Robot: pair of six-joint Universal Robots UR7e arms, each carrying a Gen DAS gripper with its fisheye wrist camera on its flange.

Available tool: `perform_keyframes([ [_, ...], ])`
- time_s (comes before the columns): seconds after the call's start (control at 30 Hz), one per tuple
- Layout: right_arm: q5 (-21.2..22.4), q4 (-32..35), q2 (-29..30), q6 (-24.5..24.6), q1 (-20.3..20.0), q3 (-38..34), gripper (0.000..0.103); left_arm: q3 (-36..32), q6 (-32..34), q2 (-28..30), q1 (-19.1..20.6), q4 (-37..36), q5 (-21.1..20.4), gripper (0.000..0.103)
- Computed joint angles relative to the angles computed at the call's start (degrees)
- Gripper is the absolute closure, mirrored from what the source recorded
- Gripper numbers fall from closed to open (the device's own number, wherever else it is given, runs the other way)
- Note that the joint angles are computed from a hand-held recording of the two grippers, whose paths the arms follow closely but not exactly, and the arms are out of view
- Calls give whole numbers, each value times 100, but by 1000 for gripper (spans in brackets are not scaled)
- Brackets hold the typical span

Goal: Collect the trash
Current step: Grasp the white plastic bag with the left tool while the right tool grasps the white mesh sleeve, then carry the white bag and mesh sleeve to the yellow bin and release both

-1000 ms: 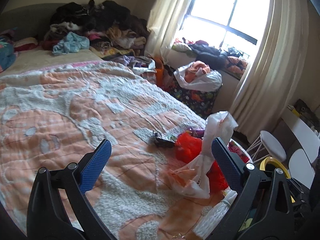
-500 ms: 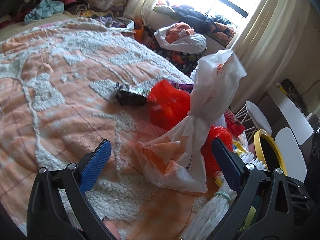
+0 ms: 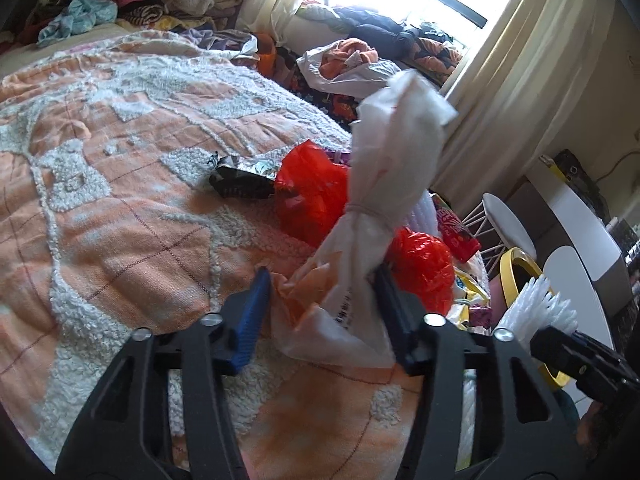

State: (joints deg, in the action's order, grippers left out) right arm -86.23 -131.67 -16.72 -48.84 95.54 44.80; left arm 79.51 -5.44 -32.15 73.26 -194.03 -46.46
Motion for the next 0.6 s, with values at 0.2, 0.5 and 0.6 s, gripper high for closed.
perform_keyframes([
  [0.2, 261, -106, -159, 0, -42, 135, 87, 188, 156, -61, -161, -439, 113, 75],
  [0.5, 561, -323, -350, 148, -138, 171, 87, 270, 704, -137, -512, -992, 273, 76],
  [0.6, 592, -390, -379, 234, -161, 98, 87, 201, 707, -111, -560, -949, 226, 76],
])
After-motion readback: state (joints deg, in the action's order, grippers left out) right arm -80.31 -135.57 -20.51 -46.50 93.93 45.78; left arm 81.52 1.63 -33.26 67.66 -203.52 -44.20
